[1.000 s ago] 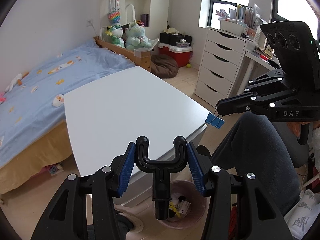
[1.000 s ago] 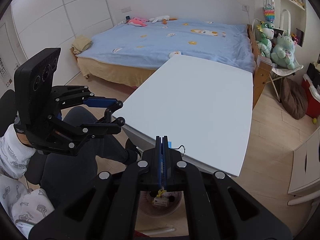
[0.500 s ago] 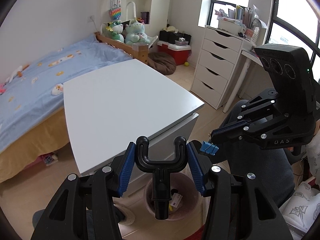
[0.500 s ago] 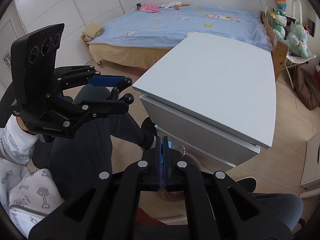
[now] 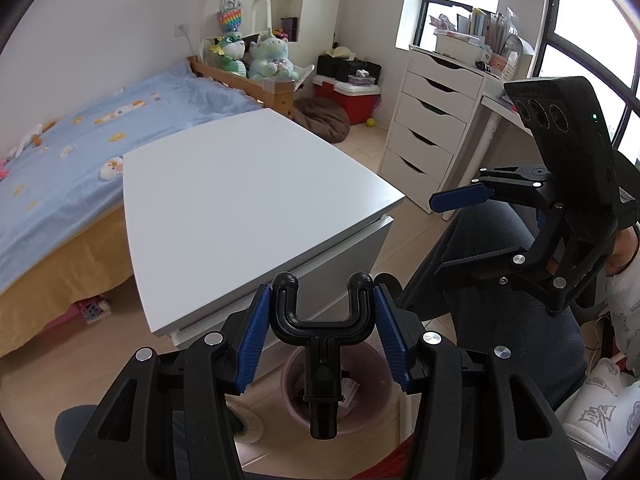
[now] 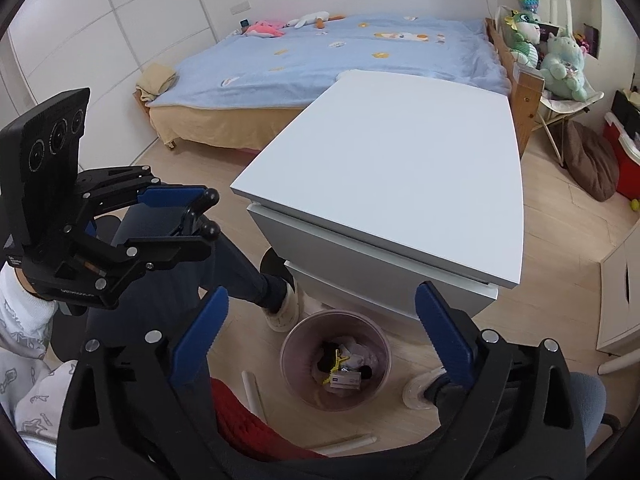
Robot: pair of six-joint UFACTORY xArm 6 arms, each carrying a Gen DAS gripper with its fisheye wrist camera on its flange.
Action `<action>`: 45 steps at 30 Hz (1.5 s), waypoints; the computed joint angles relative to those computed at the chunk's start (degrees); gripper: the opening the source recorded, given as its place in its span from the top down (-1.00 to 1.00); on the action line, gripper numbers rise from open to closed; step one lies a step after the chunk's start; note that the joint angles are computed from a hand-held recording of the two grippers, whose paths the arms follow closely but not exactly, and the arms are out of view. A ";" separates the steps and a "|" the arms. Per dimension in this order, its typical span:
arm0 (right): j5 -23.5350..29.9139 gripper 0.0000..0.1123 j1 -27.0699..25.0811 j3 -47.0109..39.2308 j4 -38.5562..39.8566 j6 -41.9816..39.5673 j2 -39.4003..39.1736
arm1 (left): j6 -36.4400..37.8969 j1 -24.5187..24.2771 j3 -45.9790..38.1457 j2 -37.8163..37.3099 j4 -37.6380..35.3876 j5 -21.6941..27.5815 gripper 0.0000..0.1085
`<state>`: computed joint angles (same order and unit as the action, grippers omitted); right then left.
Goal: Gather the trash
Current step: 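Open the left gripper over the wastebasket to drop the black handle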
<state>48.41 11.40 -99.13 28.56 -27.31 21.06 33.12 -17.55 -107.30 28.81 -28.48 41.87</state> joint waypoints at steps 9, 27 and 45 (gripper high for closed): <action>-4.96 -0.74 -0.43 5.07 -1.60 3.14 -3.44 | 0.95 -0.91 1.59 -1.03 -1.23 0.04 0.07; -7.52 -0.75 -2.05 6.07 -1.29 6.45 -4.34 | 1.45 -1.67 -1.03 0.66 -1.79 2.81 -0.25; -10.59 -0.77 -1.37 7.80 -3.17 7.85 -5.26 | -7.29 -1.10 1.25 -0.05 2.12 -4.00 -0.76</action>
